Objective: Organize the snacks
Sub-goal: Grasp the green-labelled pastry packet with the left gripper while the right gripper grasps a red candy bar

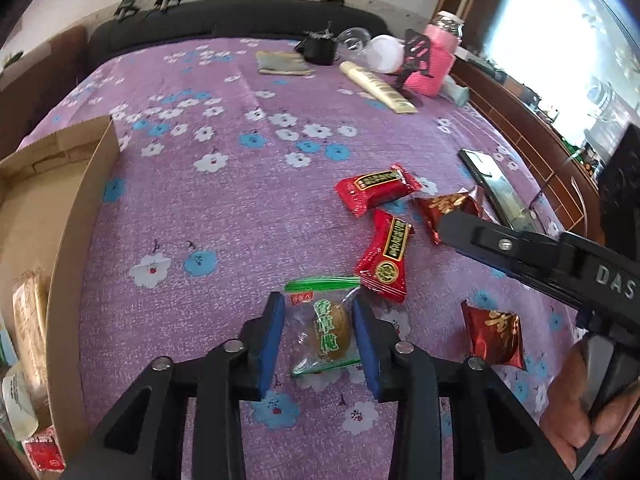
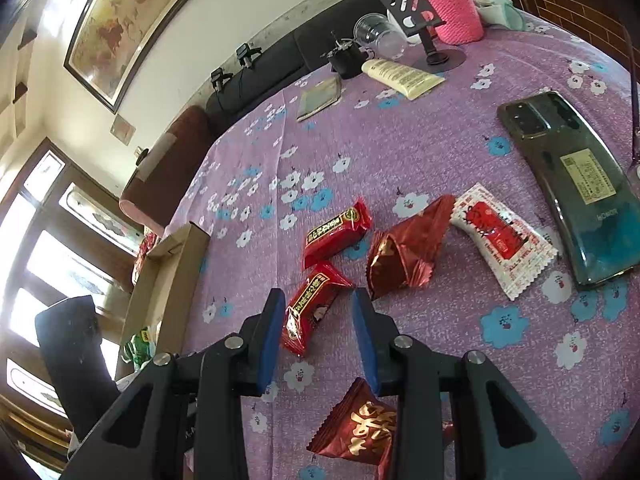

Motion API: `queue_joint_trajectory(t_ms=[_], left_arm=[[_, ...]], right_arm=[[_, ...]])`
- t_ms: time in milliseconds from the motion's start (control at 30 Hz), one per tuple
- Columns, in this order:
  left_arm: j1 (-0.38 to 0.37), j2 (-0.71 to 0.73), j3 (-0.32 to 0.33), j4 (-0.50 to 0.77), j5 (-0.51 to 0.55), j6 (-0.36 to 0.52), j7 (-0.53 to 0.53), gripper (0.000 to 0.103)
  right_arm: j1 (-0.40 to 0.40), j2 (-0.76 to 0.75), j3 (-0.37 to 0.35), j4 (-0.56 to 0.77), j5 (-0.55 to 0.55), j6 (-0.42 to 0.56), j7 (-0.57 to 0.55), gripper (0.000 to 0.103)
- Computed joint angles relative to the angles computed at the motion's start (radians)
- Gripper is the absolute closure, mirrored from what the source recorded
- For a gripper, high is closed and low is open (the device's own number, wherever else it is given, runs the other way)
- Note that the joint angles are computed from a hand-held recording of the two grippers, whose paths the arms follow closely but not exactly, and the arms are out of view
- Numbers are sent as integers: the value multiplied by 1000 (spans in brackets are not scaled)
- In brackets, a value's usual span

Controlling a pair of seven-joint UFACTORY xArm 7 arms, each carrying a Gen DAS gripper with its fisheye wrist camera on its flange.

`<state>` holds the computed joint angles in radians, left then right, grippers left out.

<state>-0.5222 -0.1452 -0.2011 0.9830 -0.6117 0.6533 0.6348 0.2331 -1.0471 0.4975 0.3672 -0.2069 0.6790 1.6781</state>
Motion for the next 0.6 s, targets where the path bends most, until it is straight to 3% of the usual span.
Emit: queue_joint_trajectory(t_ms=[167, 367, 433, 600], left_arm=[[-18, -31, -22, -58, 56, -107, -2, 69], [-23, -17, 18, -28, -9, -42, 29, 71], [-10, -22, 9, -38, 14, -73, 1, 71], [5, -12, 16, -28, 23, -86, -40, 71]], right_arm=[[-9, 65, -4, 31, 1, 10, -9, 70], [-22, 171, -30, 98, 13, 32, -18, 70], [-36, 232, -38, 142, 0, 51, -39, 70], [-59, 401, -44, 282, -42, 193, -68, 70]])
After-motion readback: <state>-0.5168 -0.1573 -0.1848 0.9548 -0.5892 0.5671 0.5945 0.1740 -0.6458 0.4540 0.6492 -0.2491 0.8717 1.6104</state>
